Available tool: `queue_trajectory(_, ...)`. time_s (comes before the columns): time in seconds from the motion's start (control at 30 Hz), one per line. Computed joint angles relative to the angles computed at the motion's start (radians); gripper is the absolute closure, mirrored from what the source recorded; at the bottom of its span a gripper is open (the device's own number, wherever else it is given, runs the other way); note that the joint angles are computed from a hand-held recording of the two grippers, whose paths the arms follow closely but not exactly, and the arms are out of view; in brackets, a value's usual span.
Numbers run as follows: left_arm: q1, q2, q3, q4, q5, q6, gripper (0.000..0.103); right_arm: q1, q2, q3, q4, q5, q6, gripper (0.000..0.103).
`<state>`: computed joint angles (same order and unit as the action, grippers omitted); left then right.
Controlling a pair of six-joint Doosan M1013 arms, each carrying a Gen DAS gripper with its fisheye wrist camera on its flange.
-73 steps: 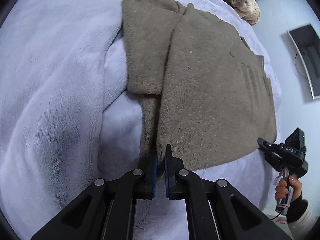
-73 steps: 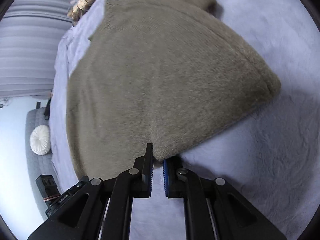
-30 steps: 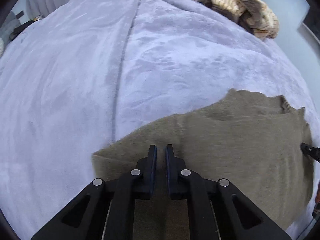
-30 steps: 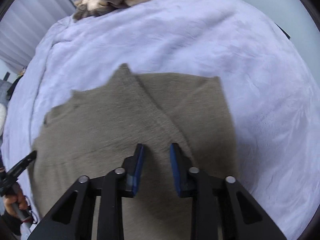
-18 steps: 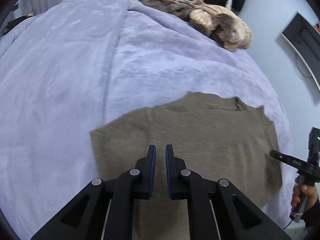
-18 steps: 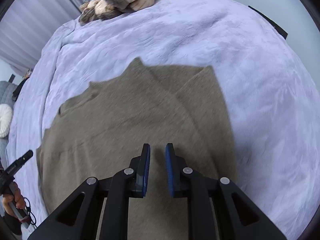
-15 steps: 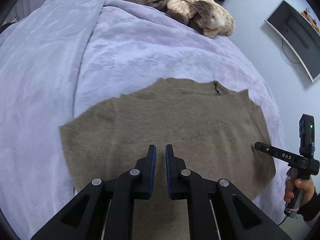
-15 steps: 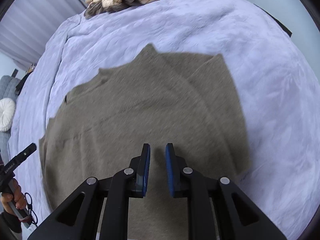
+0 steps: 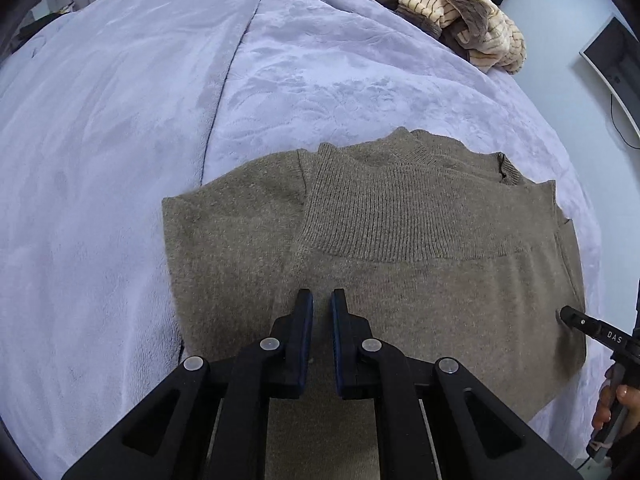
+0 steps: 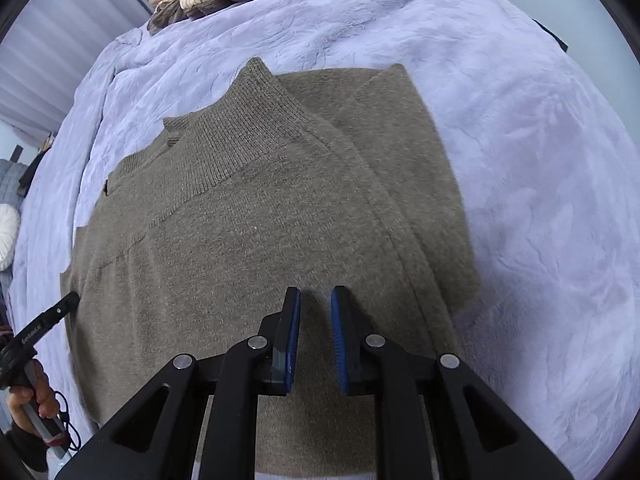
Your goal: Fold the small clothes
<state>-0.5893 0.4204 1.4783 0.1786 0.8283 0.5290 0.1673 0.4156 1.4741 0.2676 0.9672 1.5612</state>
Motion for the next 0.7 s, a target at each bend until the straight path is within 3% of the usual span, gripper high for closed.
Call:
queue_trajectory(0.17,-0.016,-0.002,-0.001,0.004,0.03,-0.022,0.092,0.006,-0.029,0.026,0.026,0.01,-0.024,0.071)
queue_trajectory(0.43,-0.045,-0.012,0.011,-0.013,0.065,-0.048,0.092,0.016,-0.068,0.085,0.058,0.038,-0.018,0.07)
queue_trajectory(0.57,-0.054,-0.02,0.021,-0.019,0.07,-0.077,0.092,0.021,-0.084,0.11,0.069,0.039,-0.016,0.059)
queue_trajectory(0.7,-0.064,-0.027,0.029,-0.019,0.082,-0.089,0.092,0.031,-0.095,0.128,0.075,0.039,-0.016,0.059)
